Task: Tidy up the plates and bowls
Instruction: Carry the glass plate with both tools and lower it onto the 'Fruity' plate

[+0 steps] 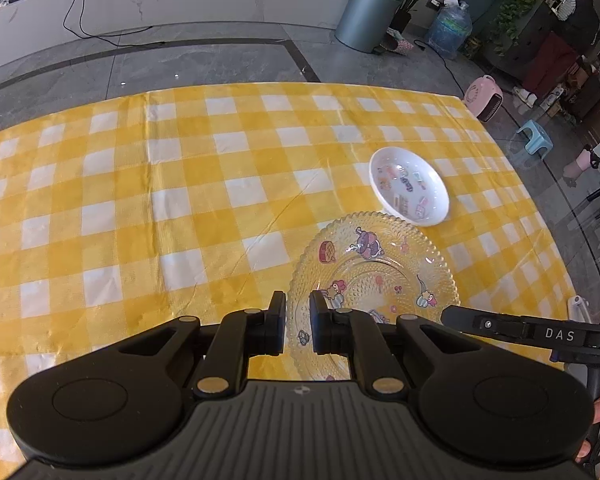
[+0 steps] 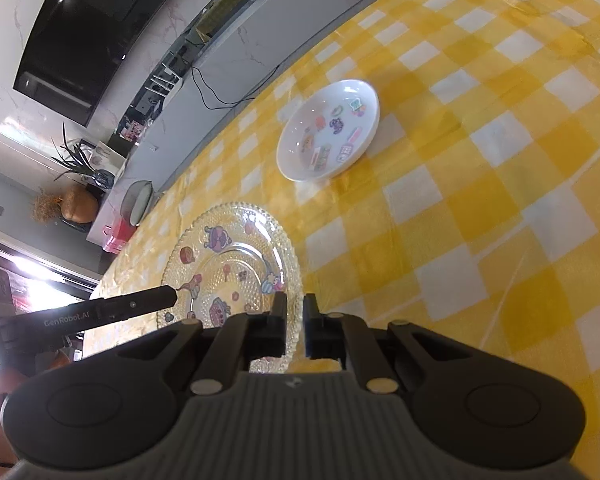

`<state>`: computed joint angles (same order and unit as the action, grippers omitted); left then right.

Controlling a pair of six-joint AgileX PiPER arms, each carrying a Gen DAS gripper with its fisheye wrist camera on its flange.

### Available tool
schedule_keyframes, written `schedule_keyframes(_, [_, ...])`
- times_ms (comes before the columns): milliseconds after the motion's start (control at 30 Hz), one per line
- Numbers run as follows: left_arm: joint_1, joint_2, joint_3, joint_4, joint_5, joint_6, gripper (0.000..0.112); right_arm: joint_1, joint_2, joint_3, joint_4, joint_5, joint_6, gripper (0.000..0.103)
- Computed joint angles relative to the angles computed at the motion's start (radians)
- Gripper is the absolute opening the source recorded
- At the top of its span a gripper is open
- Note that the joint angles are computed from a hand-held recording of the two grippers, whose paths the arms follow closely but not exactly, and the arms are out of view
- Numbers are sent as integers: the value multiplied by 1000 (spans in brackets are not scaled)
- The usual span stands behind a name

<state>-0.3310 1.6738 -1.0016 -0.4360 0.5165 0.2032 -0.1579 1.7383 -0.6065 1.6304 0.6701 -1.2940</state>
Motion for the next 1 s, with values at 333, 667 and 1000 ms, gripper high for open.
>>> schedule_keyframes(333, [-122,-144,57,127,1,-236,13,-102,-143,77,-136,53,116,6])
schedule_keyframes(667, [-357,-284,87,420,18,-716,13,-319,-330,139,-389,196,240,8])
schedule_keyframes(1000, [-647,-343,178,699,-62,-1267,13,-758,-425,140,-712,489,165,8])
